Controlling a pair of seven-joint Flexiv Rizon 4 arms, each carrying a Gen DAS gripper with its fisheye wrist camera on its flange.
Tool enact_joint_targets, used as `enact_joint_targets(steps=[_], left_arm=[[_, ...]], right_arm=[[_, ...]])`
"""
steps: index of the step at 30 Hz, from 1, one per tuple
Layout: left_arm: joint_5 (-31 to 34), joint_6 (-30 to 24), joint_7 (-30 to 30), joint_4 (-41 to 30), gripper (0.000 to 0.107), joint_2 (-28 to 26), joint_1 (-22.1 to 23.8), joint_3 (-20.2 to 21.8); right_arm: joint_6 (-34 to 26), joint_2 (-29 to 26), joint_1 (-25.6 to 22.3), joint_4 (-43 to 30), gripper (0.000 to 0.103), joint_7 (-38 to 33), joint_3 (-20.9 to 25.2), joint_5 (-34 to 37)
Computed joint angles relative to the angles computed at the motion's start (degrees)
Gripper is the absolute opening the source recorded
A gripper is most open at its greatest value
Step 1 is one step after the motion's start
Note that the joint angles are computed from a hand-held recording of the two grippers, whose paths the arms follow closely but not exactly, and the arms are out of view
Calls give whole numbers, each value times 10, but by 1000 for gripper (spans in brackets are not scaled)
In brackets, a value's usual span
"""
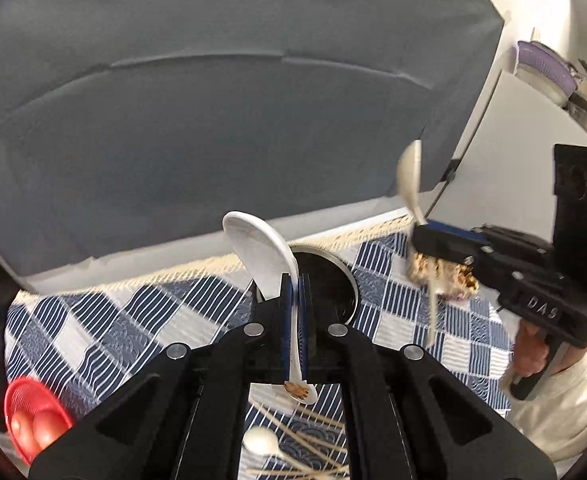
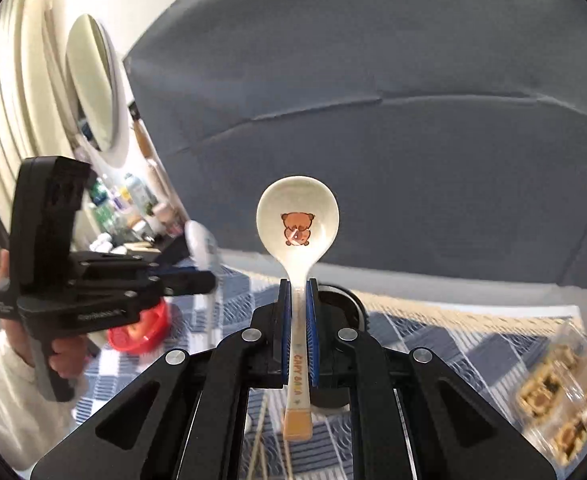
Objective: Organize utensils
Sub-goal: 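Lift both spoons and carry them over the black utensil holder, then drop the white spoon and bear-print spoon into the black holder, opening both tools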
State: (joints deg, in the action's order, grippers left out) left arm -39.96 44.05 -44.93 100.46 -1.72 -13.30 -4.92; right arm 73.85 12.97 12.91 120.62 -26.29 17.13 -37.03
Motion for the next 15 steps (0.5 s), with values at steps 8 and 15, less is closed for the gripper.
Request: enact_joint_targets(steps=[8,15], left_arm=[[-58,-3,13,-44,3,-58,8,-20],[-93,-6,40,-61,3,-82,11,-34]], right_arm=[[86,-51,-48,-6,7,97,-16,-109],[113,-88,-46,-18,7,139,-43,-166]])
